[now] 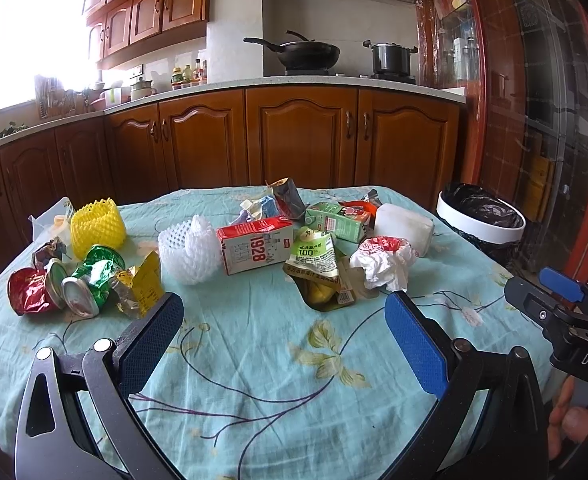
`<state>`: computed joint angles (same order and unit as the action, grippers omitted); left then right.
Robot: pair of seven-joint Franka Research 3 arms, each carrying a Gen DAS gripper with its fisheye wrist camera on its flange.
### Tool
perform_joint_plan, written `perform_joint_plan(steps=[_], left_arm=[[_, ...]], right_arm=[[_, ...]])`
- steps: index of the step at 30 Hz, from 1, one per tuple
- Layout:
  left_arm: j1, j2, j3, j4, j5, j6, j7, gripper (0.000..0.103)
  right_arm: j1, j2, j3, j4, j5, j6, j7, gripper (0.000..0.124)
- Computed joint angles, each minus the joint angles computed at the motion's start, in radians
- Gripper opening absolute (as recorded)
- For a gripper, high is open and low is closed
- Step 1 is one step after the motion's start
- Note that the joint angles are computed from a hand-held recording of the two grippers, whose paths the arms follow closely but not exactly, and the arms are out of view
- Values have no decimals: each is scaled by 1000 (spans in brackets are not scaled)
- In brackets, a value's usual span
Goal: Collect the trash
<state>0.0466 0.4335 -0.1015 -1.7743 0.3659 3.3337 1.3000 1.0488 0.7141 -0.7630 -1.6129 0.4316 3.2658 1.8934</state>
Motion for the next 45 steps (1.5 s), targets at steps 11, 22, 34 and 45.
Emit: perform_joint_plan(steps=[11, 22, 34, 45], left_arm=[[21, 0, -23, 2, 8, -7, -1, 103], [29, 3, -34, 6, 9, -13, 0, 103], [177, 36, -212, 37, 20, -63, 43, 103], [379, 154, -534, 163, -65, -227, 305, 98]], right_arm=[[-2, -3, 4, 2, -1, -4, -1, 97], [-18, -7, 18, 8, -24, -14, 16, 97], [-142, -43, 154, 46, -83, -33, -4, 97], [-491, -70, 551, 166, -187, -118, -69, 96]])
